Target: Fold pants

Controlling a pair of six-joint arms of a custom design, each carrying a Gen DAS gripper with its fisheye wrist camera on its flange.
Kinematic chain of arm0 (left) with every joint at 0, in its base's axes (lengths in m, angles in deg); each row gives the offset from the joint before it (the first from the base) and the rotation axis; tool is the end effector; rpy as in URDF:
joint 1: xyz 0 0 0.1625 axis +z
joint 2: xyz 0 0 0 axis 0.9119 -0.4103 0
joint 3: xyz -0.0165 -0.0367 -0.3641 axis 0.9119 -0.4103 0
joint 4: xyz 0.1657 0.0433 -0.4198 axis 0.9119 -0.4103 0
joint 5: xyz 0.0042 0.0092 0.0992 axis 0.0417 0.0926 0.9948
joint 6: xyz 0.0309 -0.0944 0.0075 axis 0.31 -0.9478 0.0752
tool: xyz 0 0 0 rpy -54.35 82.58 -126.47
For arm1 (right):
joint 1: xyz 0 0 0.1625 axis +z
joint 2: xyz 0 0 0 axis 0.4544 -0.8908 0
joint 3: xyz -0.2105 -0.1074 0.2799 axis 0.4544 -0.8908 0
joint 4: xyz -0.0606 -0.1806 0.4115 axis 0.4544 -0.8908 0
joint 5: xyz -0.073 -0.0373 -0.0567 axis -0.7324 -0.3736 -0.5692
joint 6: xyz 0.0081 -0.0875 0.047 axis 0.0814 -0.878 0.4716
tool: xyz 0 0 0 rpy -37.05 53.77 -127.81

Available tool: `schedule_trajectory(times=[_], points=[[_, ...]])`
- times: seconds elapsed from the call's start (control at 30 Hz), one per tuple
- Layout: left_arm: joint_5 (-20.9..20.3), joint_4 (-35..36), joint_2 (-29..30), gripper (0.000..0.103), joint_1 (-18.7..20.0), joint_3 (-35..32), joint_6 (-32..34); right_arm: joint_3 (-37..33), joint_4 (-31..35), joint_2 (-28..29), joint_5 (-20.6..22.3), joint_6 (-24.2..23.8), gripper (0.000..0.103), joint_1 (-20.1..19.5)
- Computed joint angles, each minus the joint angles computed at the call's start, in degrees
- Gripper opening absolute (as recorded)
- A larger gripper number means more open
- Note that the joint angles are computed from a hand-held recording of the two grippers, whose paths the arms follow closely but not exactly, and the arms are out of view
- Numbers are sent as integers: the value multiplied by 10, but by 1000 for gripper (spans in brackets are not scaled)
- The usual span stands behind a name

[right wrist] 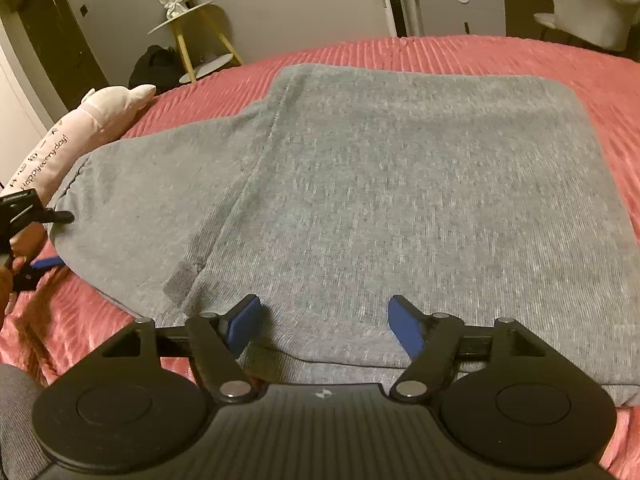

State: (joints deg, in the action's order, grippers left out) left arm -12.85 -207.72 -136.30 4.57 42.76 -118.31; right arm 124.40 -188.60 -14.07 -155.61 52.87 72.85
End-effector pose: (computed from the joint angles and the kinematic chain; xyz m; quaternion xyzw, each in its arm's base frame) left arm -0.0907 -0.7959 0.3630 -0.1663 0.9055 -0.3804 0.0873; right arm 0.1897 -0.6076 0.2275 0.0671 -0.8985 0.3553 0.2490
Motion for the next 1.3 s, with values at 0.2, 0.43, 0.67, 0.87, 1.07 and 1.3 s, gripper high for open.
schedule_trajectory(times=[0.2, 0.43, 0.67, 0.87, 1.07, 1.3], points=[[-39, 6, 29, 67, 20, -42, -4, 9, -8, -8, 24, 10, 82, -7], [26, 1, 38, 24, -4, -52, 67, 13, -50, -6, 27, 20, 81, -9], [112, -156, 31, 21, -101, -2, 338, 30, -108, -19, 14, 81, 80, -19], [35, -222, 18, 21, -169, 68, 501, 31, -150, -14, 0, 112, 80, -22], [10, -114, 31, 56, -198, 122, 509, 51, -201, -29, 11, 155, 81, -30], [109, -33, 31, 83, -213, 157, 477, 81, -195, -63, 81, 195, 81, -53]])
